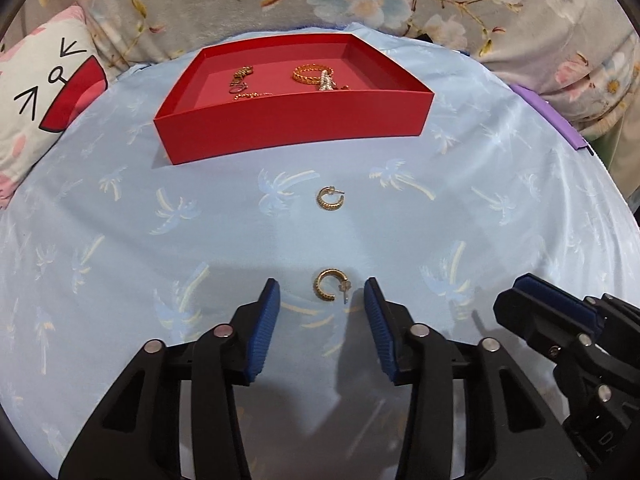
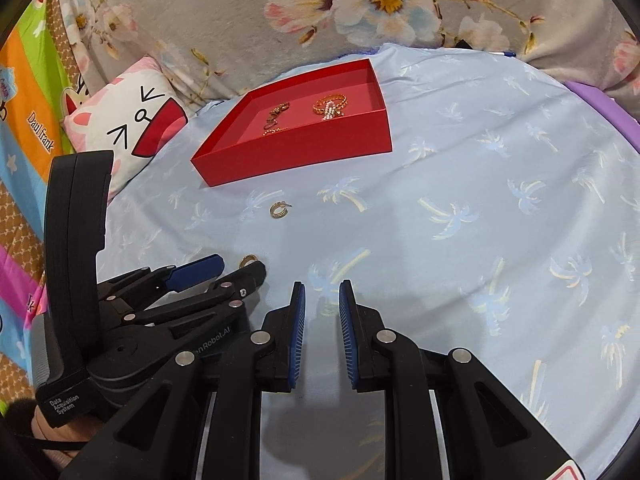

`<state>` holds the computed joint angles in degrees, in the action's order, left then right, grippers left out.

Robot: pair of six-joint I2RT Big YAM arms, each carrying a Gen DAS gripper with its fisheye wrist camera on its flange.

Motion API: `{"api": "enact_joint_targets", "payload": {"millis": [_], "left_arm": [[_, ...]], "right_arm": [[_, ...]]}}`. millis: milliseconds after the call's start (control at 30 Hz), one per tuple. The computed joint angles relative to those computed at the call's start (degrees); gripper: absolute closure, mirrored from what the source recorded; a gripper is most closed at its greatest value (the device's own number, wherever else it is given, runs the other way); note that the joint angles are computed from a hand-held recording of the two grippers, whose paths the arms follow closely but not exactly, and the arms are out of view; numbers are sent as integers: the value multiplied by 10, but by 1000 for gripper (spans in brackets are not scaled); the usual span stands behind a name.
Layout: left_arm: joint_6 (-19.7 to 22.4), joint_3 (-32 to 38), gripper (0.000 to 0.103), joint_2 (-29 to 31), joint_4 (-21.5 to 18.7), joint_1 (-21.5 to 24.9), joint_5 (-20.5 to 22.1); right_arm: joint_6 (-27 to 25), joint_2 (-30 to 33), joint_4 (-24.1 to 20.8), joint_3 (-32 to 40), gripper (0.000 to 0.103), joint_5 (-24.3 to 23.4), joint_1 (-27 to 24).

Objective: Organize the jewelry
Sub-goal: 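Grasp the gold hoop earring with the left tool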

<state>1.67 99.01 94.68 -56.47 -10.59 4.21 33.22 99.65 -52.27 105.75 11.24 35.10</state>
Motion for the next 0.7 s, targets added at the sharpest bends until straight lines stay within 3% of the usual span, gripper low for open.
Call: {"api": "enact_joint_targets", "payload": {"millis": [167,367,600,633,700], "left_arm": [[1,-5,86,-2,7,5,3],[1,3,100,3,-1,20,36],[-10,13,100,6,-10,35,76],[-11,13,96,5,-9,36,79],[-7,15,80,5,-7,34,77]], "right_arm": [[0,3,1,2,85,-4,0],[0,8,-1,8,85,-7,0],[4,11,-1,12,85,-8,0],[5,11,0,12,85,-8,0],[5,11,1,12,85,-9,-1]]}}
